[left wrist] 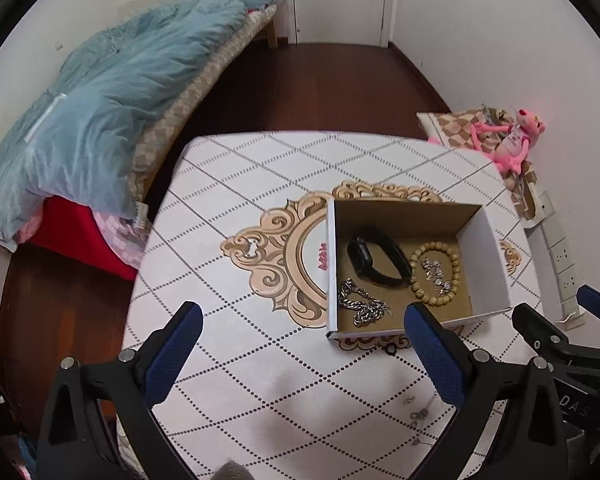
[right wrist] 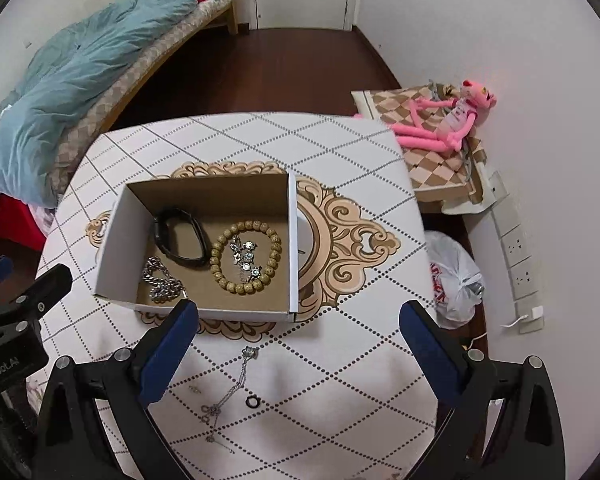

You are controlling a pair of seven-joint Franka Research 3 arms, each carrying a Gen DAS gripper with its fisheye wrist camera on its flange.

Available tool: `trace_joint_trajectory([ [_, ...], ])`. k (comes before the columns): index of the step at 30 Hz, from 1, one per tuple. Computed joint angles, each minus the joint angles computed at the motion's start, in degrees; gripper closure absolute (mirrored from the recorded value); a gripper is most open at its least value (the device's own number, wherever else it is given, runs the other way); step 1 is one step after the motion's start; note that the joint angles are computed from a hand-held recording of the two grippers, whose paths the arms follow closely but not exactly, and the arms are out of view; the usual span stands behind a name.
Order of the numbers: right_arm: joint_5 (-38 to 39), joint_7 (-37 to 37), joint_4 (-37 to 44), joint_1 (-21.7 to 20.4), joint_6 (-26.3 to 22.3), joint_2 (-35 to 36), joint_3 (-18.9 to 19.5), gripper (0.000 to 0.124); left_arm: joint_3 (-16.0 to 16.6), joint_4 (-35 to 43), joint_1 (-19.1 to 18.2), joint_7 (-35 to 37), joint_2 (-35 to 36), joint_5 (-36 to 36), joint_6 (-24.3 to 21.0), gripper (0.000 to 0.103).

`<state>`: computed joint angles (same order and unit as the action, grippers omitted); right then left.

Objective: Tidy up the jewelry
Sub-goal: 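Lift both open tools out of the cardboard box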

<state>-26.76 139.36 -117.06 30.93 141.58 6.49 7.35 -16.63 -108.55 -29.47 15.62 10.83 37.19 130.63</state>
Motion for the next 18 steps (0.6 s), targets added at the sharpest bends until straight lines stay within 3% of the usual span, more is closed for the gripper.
trace_joint_trajectory([
  [10, -3.35, 4.32, -4.66, -1.19, 0.35, -8.6, 2.78, 0.022, -1.65, -2.05, -0.62, -1.88, -5.56, 2.08, -1.29, 0.0],
  [18, 0.53, 3.58, -8.71, -3.12, 1.7, -12.72, 5.13, 0.022, -2.78, -4.63, -0.24, -3.04, -7.37, 0.34, -1.25, 0.0],
])
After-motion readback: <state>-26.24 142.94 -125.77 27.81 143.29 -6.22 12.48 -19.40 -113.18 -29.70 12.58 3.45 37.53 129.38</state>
